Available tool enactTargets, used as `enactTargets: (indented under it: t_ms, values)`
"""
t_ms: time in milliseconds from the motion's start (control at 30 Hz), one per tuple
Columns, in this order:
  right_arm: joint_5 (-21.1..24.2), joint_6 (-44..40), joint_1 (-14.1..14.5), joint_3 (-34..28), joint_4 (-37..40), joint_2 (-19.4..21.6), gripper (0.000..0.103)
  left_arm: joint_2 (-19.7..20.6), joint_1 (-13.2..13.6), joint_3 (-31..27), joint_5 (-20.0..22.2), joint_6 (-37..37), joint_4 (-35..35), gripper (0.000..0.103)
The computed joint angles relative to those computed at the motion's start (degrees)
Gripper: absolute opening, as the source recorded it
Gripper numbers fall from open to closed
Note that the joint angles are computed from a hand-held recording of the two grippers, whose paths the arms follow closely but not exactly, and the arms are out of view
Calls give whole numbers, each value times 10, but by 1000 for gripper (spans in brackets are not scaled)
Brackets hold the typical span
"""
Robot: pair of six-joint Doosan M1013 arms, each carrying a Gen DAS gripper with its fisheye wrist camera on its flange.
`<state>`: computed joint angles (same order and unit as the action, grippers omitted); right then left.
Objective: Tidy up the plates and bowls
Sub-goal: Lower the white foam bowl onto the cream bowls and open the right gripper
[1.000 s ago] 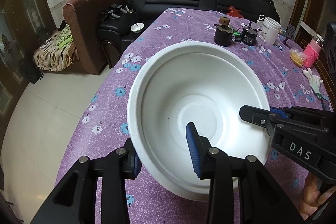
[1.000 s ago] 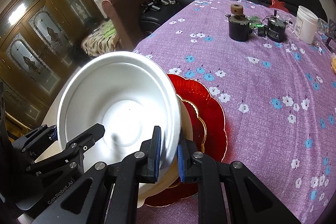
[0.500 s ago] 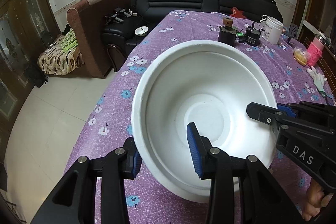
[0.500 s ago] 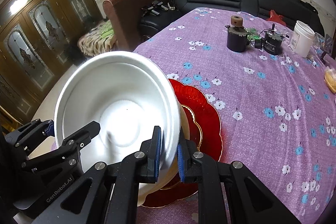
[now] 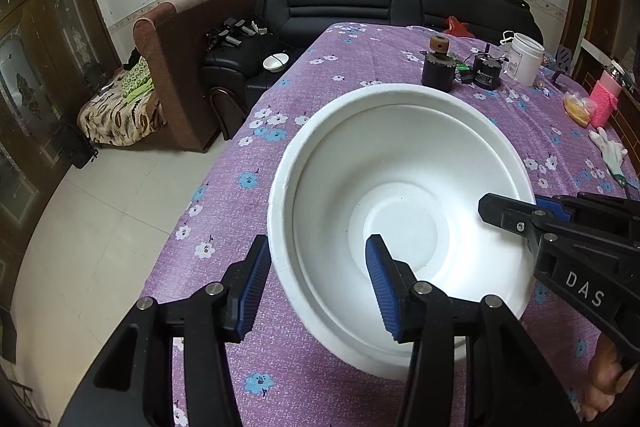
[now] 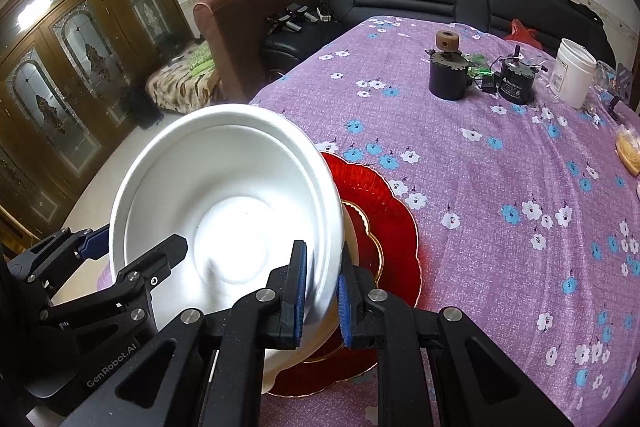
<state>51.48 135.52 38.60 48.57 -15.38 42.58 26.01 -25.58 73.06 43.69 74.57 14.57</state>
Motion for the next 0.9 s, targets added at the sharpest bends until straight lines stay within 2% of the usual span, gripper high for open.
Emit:
enactTargets:
  t_ms: [167, 267, 433, 633, 900]
  values:
    - [-2, 4, 0, 2, -5, -1, 15, 0, 1, 1, 0, -1, 0, 51]
    - [-5, 8, 0, 4, -5, -2, 16, -2, 2, 5, -4, -4, 2, 56]
    - [-13, 13, 0, 9, -3, -5, 20, -4, 2, 9, -7, -9, 7, 62]
    - [-20, 29, 4, 12, -27, -7, 41, -8, 4, 14, -11, -16, 4, 70]
    - [-35, 48, 9, 20, -62, -13, 44, -13, 8, 20, -14, -19, -4, 73]
